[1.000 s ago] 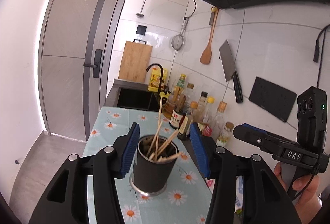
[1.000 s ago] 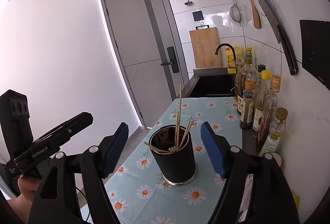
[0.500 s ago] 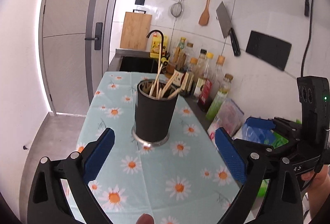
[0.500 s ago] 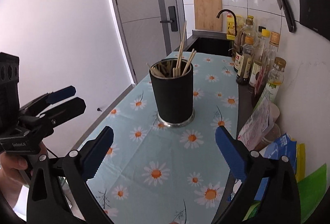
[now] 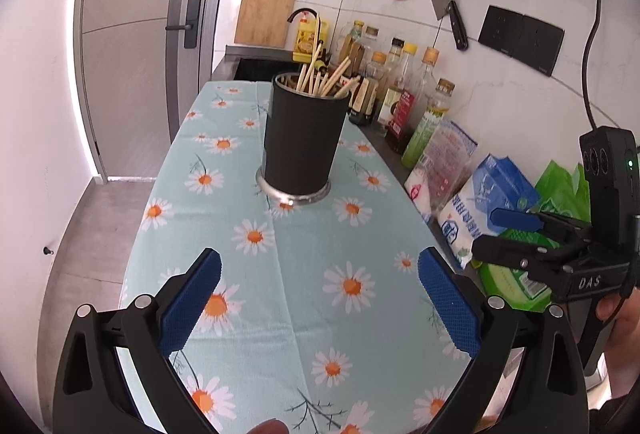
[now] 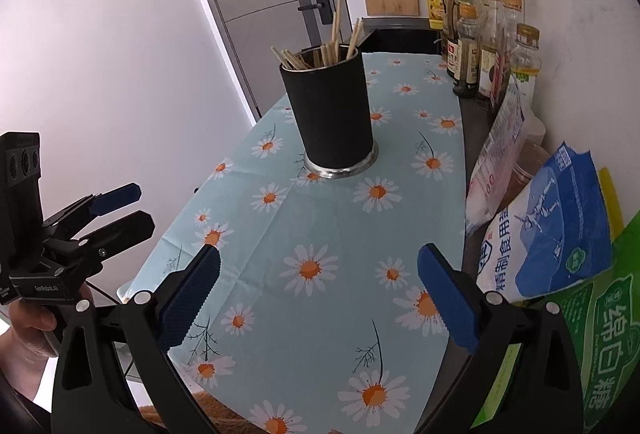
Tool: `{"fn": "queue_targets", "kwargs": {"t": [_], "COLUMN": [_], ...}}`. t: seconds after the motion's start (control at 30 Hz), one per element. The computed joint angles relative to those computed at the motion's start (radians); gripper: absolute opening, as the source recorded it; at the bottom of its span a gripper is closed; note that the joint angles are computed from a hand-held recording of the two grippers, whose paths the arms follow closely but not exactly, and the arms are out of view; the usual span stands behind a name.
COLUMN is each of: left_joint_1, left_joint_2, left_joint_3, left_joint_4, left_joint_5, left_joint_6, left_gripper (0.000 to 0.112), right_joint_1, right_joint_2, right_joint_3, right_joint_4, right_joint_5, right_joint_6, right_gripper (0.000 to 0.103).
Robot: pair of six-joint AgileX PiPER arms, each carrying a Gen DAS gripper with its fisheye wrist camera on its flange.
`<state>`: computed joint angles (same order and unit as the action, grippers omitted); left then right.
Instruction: Organize utensils
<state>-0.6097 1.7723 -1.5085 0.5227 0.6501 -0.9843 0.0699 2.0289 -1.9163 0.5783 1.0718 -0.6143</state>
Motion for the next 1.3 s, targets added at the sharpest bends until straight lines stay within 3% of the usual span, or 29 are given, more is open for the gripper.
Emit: {"fn": "queue_targets", "kwargs": {"t": [0.2, 0.43, 0.73, 1.3], "left_joint_1": [0.001, 0.013, -0.015, -0.005], "left_joint_2": [-0.001, 0.024, 0.071, 0.095], "left_joint_3": [0.052, 0.045, -0.027, -0.069], "left_joint_4": [-0.019, -0.115, -0.111, -0.176], "left_joint_5": [-0.029, -0.046, 0.013, 0.027], "left_joint_6": [-0.031, 0.037, 0.053, 0.131], "left_gripper": [0.096, 0.096, 0.096, 0.096], "right_joint_1": [-0.003, 0.011, 0.000, 0.008], "right_joint_2": [-0.011, -0.022, -0.006, -0.016], "right_joint_3": [0.047, 0.075, 0.063, 0.067], "right_joint_4": [-0.034, -0.059, -0.056, -0.045], "right_joint_5": [-0.022, -0.046, -0.033, -0.019], "right_joint_6": [0.006, 0.003, -0.003, -0.001], "right_gripper": [0.098, 0.098, 0.098, 0.098]}}
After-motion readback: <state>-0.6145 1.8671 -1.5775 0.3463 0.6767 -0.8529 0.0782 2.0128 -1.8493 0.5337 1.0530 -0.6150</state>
